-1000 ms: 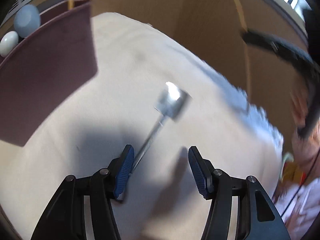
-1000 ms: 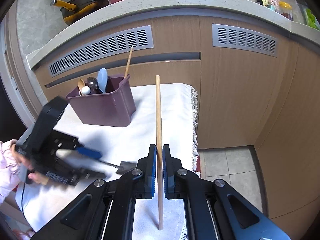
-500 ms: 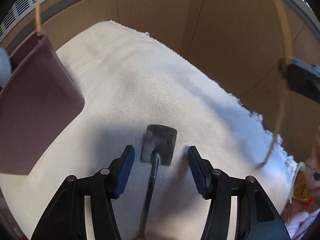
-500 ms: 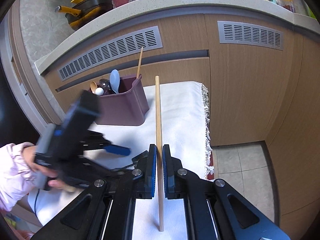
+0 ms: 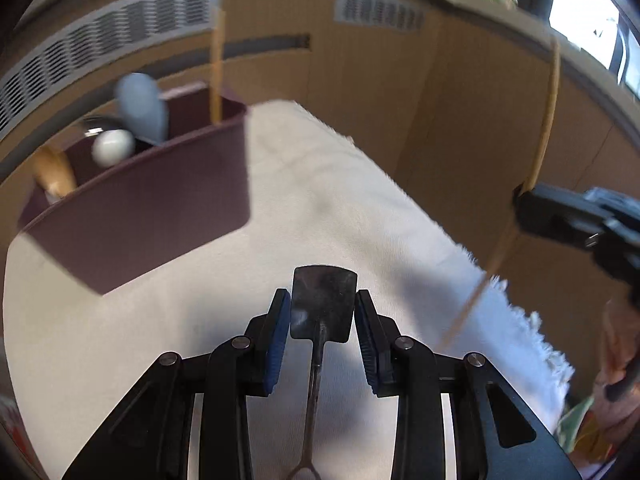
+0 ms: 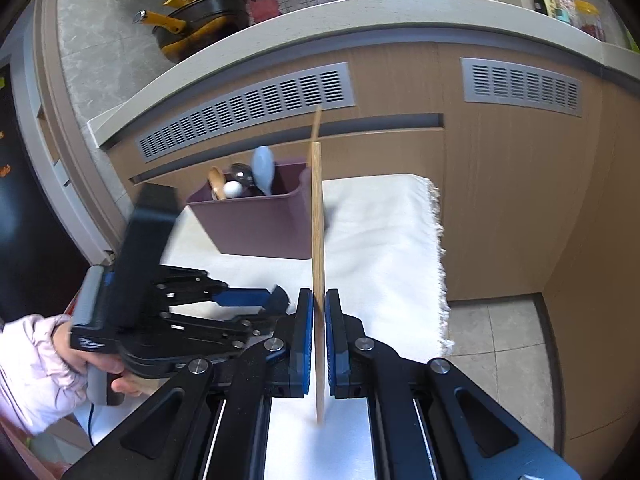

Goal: Organize utensils
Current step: 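Carry the shovel and chopstick over the caddy and open both tools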

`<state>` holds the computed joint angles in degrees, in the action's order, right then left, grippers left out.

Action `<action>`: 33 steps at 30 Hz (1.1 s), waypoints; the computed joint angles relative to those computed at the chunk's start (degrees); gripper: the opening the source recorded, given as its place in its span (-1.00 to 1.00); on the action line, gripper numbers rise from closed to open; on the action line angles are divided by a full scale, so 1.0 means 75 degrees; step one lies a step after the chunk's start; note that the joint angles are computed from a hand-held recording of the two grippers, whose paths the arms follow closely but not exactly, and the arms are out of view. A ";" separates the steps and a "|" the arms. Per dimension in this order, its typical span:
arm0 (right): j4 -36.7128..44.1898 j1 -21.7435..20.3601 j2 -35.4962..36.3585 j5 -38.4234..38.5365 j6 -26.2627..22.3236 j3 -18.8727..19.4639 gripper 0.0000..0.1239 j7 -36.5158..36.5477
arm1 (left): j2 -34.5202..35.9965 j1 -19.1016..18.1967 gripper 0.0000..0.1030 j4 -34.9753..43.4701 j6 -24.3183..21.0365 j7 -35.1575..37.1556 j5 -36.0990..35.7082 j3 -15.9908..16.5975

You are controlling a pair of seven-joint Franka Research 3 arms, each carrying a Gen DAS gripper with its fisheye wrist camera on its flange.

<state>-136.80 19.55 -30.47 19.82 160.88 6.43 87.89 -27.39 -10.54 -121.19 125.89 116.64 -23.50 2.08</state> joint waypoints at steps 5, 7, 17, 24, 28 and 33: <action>0.0265 -0.0018 0.0115 -0.0291 0.0046 0.0334 -0.92 0.0163 | -0.1170 0.0088 -0.35 -0.0842 0.1078 -0.0245 -0.0450 0.0393; 0.0387 0.0033 0.0184 -0.0368 0.0051 0.0398 -0.92 0.0203 | -0.1422 0.0059 -0.35 -0.0967 0.1292 -0.0347 -0.0423 0.0543; 0.1364 -0.0099 0.0610 -0.1048 0.0054 0.0760 -0.92 0.0669 | -0.1253 -0.0500 -0.35 -0.0289 0.2676 -0.0481 -0.0405 0.1074; 0.3348 -0.1844 0.1398 -0.3345 0.0687 0.1912 -0.92 0.2121 | 0.0241 -0.1168 -0.35 0.1772 0.4233 0.0023 -0.1270 0.1595; 0.4536 -0.2111 0.2332 -0.4331 0.0327 0.2112 -0.92 0.2913 | 0.1051 -0.1257 -0.35 0.2498 0.4743 0.0563 -0.1928 0.1702; 0.5212 -0.1864 0.3349 -0.4955 -0.0178 0.1975 -0.92 0.3469 | 0.1755 -0.1251 -0.35 0.2712 0.4907 0.1470 -0.3003 0.1767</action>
